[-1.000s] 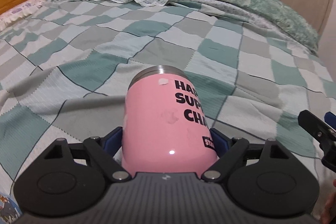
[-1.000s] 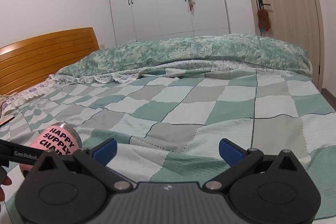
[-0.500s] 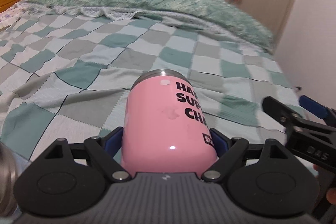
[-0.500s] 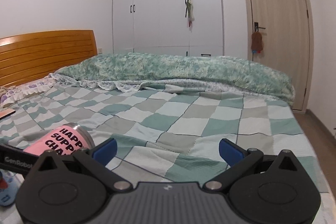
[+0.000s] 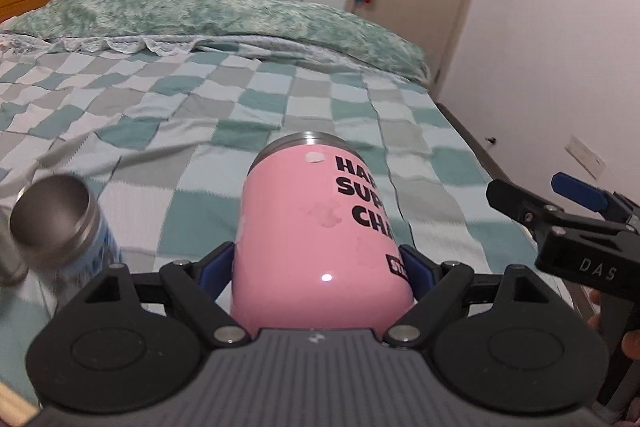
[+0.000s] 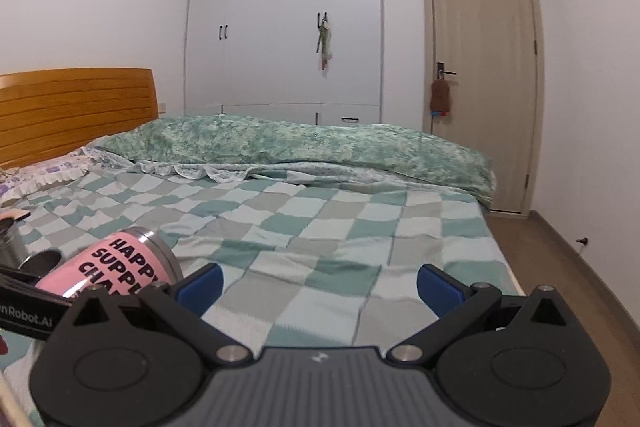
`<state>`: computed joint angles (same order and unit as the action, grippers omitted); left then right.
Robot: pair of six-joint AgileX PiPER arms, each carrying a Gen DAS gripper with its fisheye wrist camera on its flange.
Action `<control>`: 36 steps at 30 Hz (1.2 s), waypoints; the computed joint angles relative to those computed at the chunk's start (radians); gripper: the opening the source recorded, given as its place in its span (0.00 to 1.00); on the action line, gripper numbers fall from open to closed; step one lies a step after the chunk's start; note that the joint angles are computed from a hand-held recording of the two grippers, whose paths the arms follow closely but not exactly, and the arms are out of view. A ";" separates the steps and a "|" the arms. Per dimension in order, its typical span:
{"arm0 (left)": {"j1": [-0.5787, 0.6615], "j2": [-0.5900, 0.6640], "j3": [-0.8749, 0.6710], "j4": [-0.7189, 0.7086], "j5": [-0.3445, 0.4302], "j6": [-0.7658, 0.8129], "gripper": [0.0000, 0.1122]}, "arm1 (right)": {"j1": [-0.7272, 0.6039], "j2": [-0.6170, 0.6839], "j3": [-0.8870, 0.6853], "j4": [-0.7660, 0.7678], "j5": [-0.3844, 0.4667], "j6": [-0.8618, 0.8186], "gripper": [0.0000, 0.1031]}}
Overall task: Flip cup upright
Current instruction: 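Lift the pink cup with the left gripper and set it down beside the blue cup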
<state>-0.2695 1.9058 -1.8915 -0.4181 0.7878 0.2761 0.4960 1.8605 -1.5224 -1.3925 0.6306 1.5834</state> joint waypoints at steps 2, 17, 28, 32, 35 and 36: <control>0.008 -0.050 0.102 -0.040 -0.021 0.051 0.78 | 0.036 -0.037 0.077 -0.021 0.035 0.063 1.00; -0.042 -0.194 0.587 -0.108 -0.363 0.247 0.78 | 0.233 -0.094 0.327 -0.060 0.183 0.280 1.00; 0.098 -0.237 0.550 -0.320 -0.191 0.507 0.92 | 0.291 -0.092 0.254 -0.017 0.230 0.224 1.00; 0.212 -0.263 0.530 -0.421 -0.101 0.677 0.92 | 0.303 -0.057 0.160 0.043 0.213 0.138 1.00; 0.289 -0.251 0.490 -0.443 -0.054 0.756 0.92 | 0.297 -0.001 0.051 0.133 0.197 0.042 1.00; 0.316 -0.241 0.472 -0.444 -0.041 0.779 0.92 | 0.294 0.018 0.018 0.160 0.191 0.016 1.00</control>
<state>0.0469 1.6649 -1.4200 -0.8624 0.7473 1.0549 0.7900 1.8784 -1.5049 -1.2323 0.8218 1.5995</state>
